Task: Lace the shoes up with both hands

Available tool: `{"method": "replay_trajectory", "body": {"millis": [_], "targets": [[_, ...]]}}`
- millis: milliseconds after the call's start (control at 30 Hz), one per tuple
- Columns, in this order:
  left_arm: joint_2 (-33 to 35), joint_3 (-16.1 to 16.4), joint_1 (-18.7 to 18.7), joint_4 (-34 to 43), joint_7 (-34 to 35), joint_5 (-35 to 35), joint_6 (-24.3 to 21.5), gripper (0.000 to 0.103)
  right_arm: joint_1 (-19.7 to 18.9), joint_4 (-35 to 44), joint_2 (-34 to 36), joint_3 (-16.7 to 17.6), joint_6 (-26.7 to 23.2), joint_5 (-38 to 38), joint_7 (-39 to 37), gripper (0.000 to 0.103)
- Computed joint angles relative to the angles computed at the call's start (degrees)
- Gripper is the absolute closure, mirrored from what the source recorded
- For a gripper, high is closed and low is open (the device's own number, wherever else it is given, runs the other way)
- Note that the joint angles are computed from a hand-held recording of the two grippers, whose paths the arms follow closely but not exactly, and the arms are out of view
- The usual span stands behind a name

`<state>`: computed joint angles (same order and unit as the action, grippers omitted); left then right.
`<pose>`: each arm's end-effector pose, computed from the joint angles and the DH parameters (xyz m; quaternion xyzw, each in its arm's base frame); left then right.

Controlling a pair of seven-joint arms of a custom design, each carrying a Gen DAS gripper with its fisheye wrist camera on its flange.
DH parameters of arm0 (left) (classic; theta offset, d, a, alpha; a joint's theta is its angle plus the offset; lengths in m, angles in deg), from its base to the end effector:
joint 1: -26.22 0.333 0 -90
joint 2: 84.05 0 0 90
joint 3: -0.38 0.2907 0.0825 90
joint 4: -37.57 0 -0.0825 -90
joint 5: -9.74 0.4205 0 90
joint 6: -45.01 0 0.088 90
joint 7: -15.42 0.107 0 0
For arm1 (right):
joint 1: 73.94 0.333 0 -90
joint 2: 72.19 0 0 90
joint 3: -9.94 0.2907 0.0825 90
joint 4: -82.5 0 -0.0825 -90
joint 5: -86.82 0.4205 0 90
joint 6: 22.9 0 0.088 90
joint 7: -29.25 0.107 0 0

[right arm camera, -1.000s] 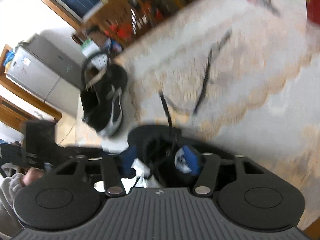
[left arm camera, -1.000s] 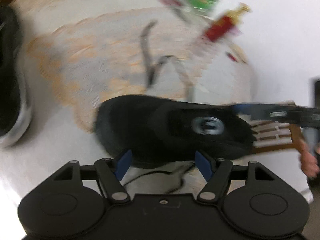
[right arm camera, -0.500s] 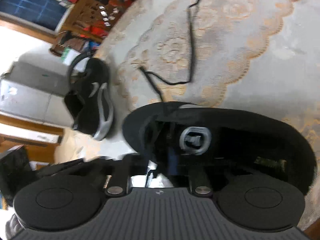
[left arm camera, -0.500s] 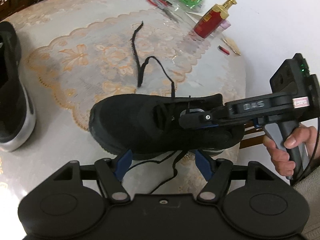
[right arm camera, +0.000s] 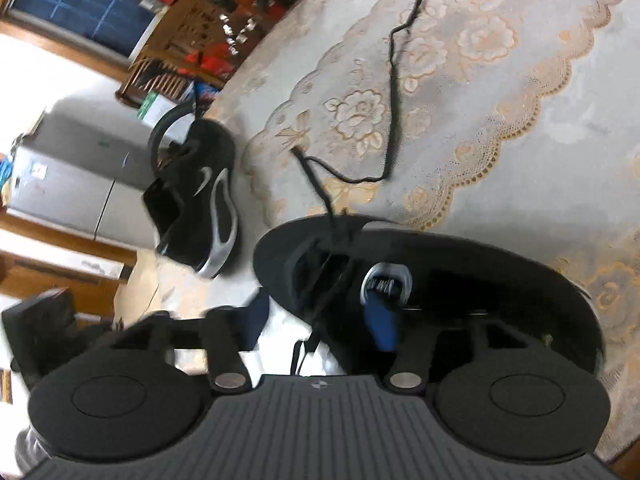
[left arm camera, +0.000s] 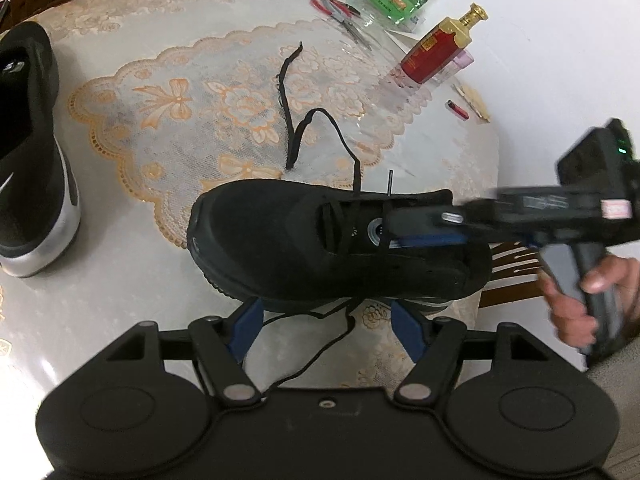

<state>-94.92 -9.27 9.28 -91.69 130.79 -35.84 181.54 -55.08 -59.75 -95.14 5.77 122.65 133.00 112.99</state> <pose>0.4916 -0.2556 0.4333 0.5204 -0.7884 0.3106 0.1053 0.4804 0.1168 0.4380 -0.5851 0.7242 0.0960 0.3520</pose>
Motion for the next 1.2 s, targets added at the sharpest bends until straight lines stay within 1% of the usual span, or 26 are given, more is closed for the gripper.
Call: {"method": "replay_trajectory", "body": {"millis": [33, 100, 167, 200, 267, 300, 333, 367, 400, 433, 500, 567, 600, 633, 667, 733, 767, 800, 867, 933, 1000, 1033, 1067, 1100, 1167, 1200], "targets": [[-0.4, 0.0, 0.0, -0.4, -0.4, -0.2, 0.4, 0.035, -0.6, -0.9, -1.7, 1.1, 1.8, -2.6, -1.0, 0.047], [-1.1, 0.0, -0.1, -1.2, -1.4, -0.7, 1.4, 0.034, -1.1, -2.3, -4.3, 2.7, 6.3, -8.3, -3.6, 0.048], [-1.7, 0.1, -0.5, -1.8, -2.2, -1.8, 2.0, 0.034, 0.7, -1.8, -3.5, 1.8, 10.9, -10.9, -9.0, 0.039], [-2.0, 0.2, -0.7, -2.1, -2.6, -2.3, 2.2, 0.034, 1.3, -0.4, -1.6, 1.4, 11.3, -12.4, -10.5, 0.036], [-2.4, 0.1, -0.9, -2.3, -3.8, -2.0, 2.4, 0.034, 1.3, 3.9, 4.4, 0.8, 7.8, -14.3, -11.0, 0.038], [-2.8, -0.2, -1.0, -2.6, -4.8, -1.5, 2.8, 0.034, 0.4, 5.9, 6.9, 1.0, 5.0, -15.4, -9.4, 0.046], [-3.2, -0.3, -1.1, -2.9, -6.0, -0.8, 3.4, 0.034, 0.5, 7.0, 8.3, 0.1, 2.9, -12.6, -9.9, 0.057], [-3.7, -0.5, -1.2, -3.2, -7.2, -0.1, 3.9, 0.034, 0.3, 8.2, 9.7, -0.6, 0.7, -9.6, -10.5, 0.059], [-4.1, -0.6, -1.4, -3.5, -8.4, 0.6, 4.4, 0.033, 0.4, 7.8, 9.6, -1.3, 1.1, -3.9, -12.7, 0.082], [-4.4, -0.9, -1.5, -3.9, -10.2, 1.3, 5.7, 0.033, 0.3, 7.9, 9.7, -2.1, 0.2, 1.1, -14.6, 0.100], [-4.7, -2.4, -1.7, -4.4, -14.8, 4.9, 9.5, 0.033, -1.5, 10.2, 12.0, -3.4, -6.4, 7.2, -12.4, 0.100], [-3.3, -3.5, -2.8, -3.3, -15.6, 8.7, 14.8, 0.033, -3.8, 12.9, 15.1, -4.9, -13.7, 13.7, -7.7, 0.100], [-0.7, -3.7, -3.2, -0.9, -15.9, 11.0, 14.9, 0.031, -5.1, 14.2, 16.9, -5.6, -17.3, 16.9, -5.0, 0.099], [2.1, -4.0, -3.4, 2.0, -16.3, 13.4, 14.4, 0.028, -7.6, 15.5, 19.2, -5.7, -22.1, 22.8, -2.8, 0.100], [4.9, -4.4, -3.5, 5.0, -16.7, 15.9, 13.8, 0.027, -8.2, 16.1, 21.3, -7.6, -26.3, 31.2, -2.2, 0.100], [10.7, -5.7, -3.1, 12.0, -24.7, 24.4, 9.3, 0.028, -10.7, 21.0, 25.4, -7.5, -30.7, 38.8, -6.7, 0.100], [12.2, -6.3, -3.4, 13.8, -27.3, 27.3, 9.6, 0.028, -11.9, 24.9, 27.9, -7.1, -33.7, 40.3, -10.6, 0.100], [13.1, -6.8, -3.9, 14.5, -28.4, 28.3, 11.7, 0.028, -13.2, 29.2, 30.7, -6.7, -36.7, 41.6, -14.3, 0.099], [15.7, -7.7, -4.7, 16.7, -30.9, 30.1, 13.7, 0.027, -14.5, 34.9, 33.2, -5.5, -39.1, 36.0, -17.6, 0.099], [18.2, -7.5, -5.8, 19.6, -37.1, 35.9, 13.1, 0.027, -15.6, 39.6, 35.2, -4.3, -41.1, 30.5, -21.0, 0.099], [19.3, -7.2, -6.7, 20.9, -41.9, 40.3, 12.6, 0.027, -16.2, 41.9, 35.9, -3.2, -40.9, 24.5, -24.0, 0.097], [19.6, -7.0, -7.2, 21.3, -44.8, 42.5, 12.5, 0.027, -16.1, 42.1, 35.4, -2.9, -39.5, 19.9, -26.1, 0.088], [19.2, -7.1, -7.3, 20.8, -46.7, 43.3, 12.8, 0.027, -15.5, 41.6, 34.2, -2.6, -36.4, 13.6, -27.5, 0.078], [18.6, -7.0, -7.5, 19.9, -48.9, 44.2, 13.4, 0.027, -14.8, 40.7, 33.0, -2.2, -33.0, 7.2, -28.6, 0.063], [17.2, -6.8, -7.8, 18.0, -54.3, 46.8, 14.5, 0.027, -14.9, 36.9, 30.2, -1.3, -28.0, -0.4, -30.7, 0.066], [16.5, -6.8, -7.9, 17.2, -56.7, 48.0, 14.7, 0.027, -15.8, 35.9, 29.6, -0.9, -28.7, -1.5, -30.9, 0.066]]}}
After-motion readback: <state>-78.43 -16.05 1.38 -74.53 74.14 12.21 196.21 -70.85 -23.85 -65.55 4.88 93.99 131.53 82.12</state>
